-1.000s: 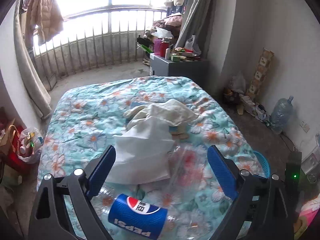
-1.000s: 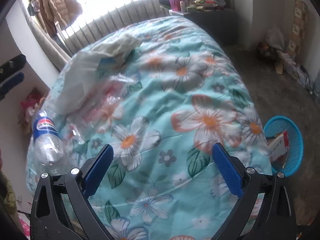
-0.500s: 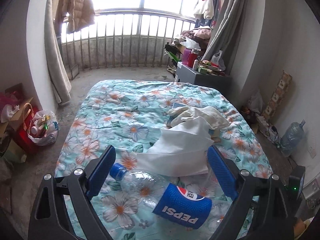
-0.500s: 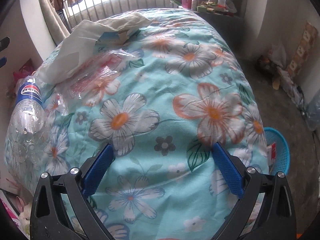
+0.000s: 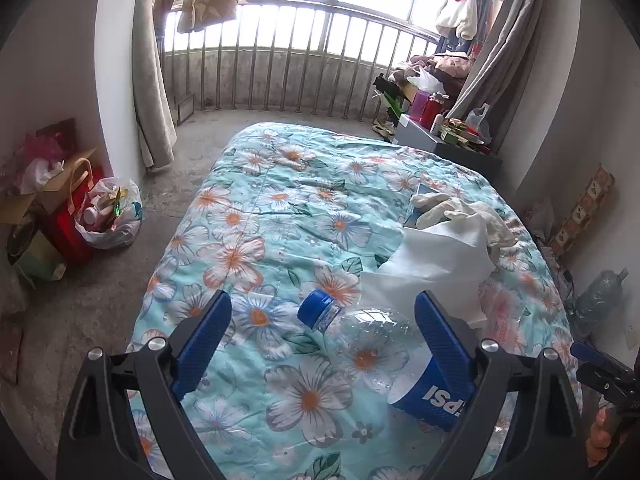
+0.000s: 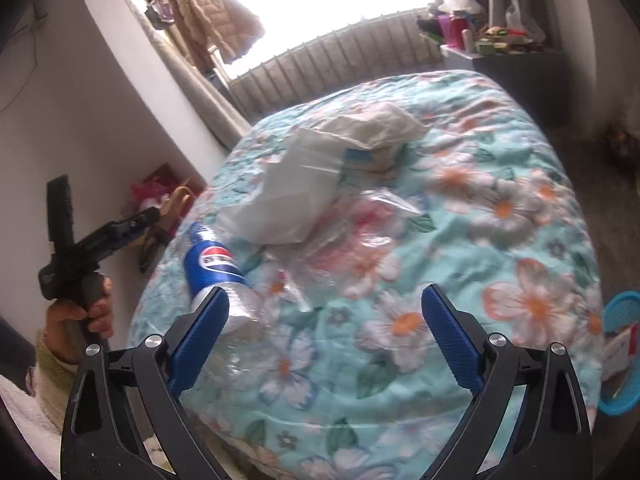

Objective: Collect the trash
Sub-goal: 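Close the right tool on the clear plastic bag on the quilt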

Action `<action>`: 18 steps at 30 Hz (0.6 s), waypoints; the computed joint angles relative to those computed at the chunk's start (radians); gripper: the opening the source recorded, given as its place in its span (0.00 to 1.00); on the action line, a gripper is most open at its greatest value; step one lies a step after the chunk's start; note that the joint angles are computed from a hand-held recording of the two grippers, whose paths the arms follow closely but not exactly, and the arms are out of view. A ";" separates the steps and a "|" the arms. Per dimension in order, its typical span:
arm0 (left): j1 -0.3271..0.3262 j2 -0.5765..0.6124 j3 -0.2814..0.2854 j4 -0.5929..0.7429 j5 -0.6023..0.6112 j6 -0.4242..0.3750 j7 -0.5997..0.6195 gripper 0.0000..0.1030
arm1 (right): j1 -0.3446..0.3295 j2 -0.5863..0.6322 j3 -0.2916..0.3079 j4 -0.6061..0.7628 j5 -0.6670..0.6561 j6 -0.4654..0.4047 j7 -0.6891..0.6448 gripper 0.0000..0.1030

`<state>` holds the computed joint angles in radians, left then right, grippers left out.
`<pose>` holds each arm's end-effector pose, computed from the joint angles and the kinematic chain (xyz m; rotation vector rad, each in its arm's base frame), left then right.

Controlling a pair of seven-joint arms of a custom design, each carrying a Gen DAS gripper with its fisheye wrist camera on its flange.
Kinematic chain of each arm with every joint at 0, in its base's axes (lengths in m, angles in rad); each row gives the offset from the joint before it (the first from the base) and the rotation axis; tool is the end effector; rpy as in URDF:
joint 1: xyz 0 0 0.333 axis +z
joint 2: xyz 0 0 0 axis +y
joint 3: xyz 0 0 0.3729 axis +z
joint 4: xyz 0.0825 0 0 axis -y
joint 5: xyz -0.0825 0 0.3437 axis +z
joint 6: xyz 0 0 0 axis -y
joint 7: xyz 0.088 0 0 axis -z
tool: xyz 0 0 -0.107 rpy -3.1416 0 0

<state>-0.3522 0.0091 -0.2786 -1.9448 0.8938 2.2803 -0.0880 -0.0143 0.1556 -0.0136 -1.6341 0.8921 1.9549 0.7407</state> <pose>0.4607 -0.3126 0.5885 -2.1245 1.2113 -0.7114 0.6037 0.0354 0.6274 -1.9780 1.1473 0.1851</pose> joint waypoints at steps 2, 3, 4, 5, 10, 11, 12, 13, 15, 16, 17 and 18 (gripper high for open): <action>0.002 -0.002 0.002 -0.009 -0.001 0.005 -0.005 0.88 | 0.005 0.022 0.012 0.037 0.006 -0.046 -0.002 0.83; 0.004 -0.004 0.003 -0.015 -0.003 0.009 -0.009 0.88 | 0.013 0.027 0.018 0.047 -0.001 -0.049 -0.002 0.81; 0.005 -0.006 0.004 -0.021 -0.005 0.013 -0.012 0.88 | 0.018 0.031 0.021 0.054 -0.008 -0.050 0.004 0.79; 0.008 -0.010 0.005 -0.028 -0.006 0.018 -0.016 0.88 | 0.024 0.038 0.022 0.062 -0.020 -0.046 0.025 0.78; 0.019 -0.037 0.003 -0.065 0.004 0.031 -0.048 0.88 | 0.002 0.124 0.018 0.146 -0.028 -0.135 0.227 0.59; 0.021 -0.041 0.001 -0.070 0.012 0.034 -0.053 0.88 | -0.005 0.141 0.018 0.158 -0.031 -0.147 0.266 0.55; 0.024 -0.046 0.000 -0.077 0.024 0.048 -0.060 0.88 | -0.009 0.154 0.018 0.170 -0.040 -0.154 0.302 0.51; 0.027 -0.051 0.000 -0.083 0.041 0.071 -0.067 0.88 | -0.013 0.168 0.017 0.181 -0.051 -0.160 0.339 0.47; 0.035 -0.053 0.001 -0.087 0.076 0.133 -0.077 0.88 | -0.023 0.193 0.023 0.200 -0.050 -0.168 0.391 0.43; 0.040 -0.053 0.003 -0.086 0.093 0.173 -0.079 0.88 | -0.027 0.209 0.027 0.213 -0.048 -0.169 0.415 0.40; 0.044 -0.049 0.004 -0.083 0.115 0.217 -0.082 0.88 | -0.030 0.218 0.032 0.219 -0.045 -0.170 0.434 0.38; 0.048 -0.042 0.005 -0.076 0.143 0.268 -0.090 0.88 | -0.034 0.231 0.037 0.229 -0.040 -0.170 0.454 0.35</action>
